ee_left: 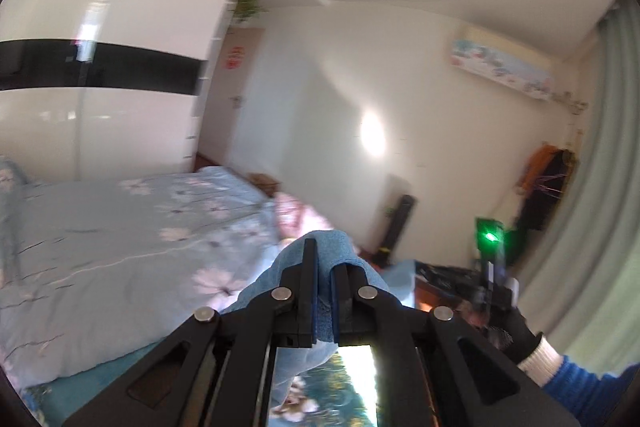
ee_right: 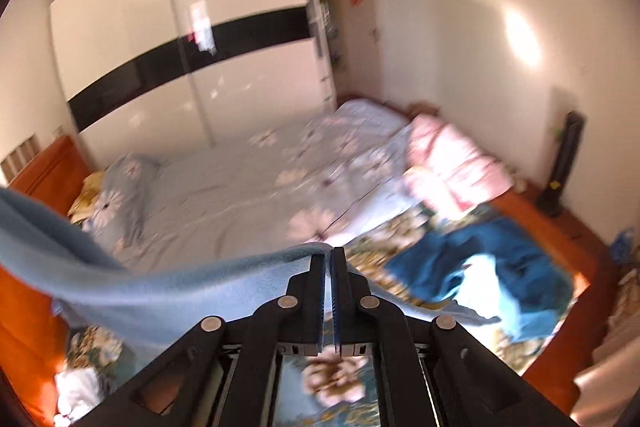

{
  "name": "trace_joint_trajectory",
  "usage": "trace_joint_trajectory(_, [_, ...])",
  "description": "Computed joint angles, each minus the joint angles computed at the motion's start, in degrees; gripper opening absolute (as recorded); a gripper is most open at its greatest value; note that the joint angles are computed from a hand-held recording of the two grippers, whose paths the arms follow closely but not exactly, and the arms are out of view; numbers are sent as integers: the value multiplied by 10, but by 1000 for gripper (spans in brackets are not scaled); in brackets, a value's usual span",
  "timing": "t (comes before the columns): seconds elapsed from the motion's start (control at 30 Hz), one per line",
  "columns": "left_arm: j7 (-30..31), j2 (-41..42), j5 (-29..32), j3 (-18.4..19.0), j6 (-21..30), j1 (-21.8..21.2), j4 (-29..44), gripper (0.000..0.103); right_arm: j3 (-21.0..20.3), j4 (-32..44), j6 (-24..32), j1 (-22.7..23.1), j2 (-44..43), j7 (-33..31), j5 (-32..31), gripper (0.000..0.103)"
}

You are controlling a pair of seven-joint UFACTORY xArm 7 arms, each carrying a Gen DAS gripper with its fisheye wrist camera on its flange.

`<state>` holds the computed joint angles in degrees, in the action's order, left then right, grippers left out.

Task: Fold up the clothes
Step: 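Hold the sweatpants up with both grippers and carry them over the blanket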

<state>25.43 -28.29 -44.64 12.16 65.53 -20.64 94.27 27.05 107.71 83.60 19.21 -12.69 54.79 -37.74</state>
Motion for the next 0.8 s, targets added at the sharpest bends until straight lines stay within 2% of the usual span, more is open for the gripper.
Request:
trace_joint_trajectory(0.13, [10,10,-35,0,26,-35,40,5,56,90,92,-18,13,-10,-100,3])
trace_joint_trajectory(0.23, [7,9,-34,2,41,-31,34,6,99,147,148,-11,44,-20,-171,3])
trace_joint_trajectory(0.3, [7,-6,-2,-7,40,-7,-7,6,106,158,163,5,59,-10,-191,3])
trace_joint_trajectory(0.37, [-2,-26,27,-8,50,16,-64,6,80,135,152,17,56,7,-162,3])
trace_joint_trajectory(0.47, [-19,-62,84,-12,65,63,-165,6,7,36,91,30,20,28,-62,3])
trace_joint_trajectory(0.53, [-34,-84,128,-19,73,97,-226,6,-32,-50,27,30,-4,49,9,3])
trace_joint_trajectory(0.67, [-80,-124,204,-25,111,157,-325,6,-61,-180,-91,34,-10,89,117,3])
trace_joint_trajectory(0.73, [-100,-138,238,-29,121,184,-364,6,-69,-217,-145,38,12,98,159,3])
trace_joint_trajectory(0.8, [-123,-137,265,-35,121,205,-386,6,-87,-244,-196,43,39,80,197,3])
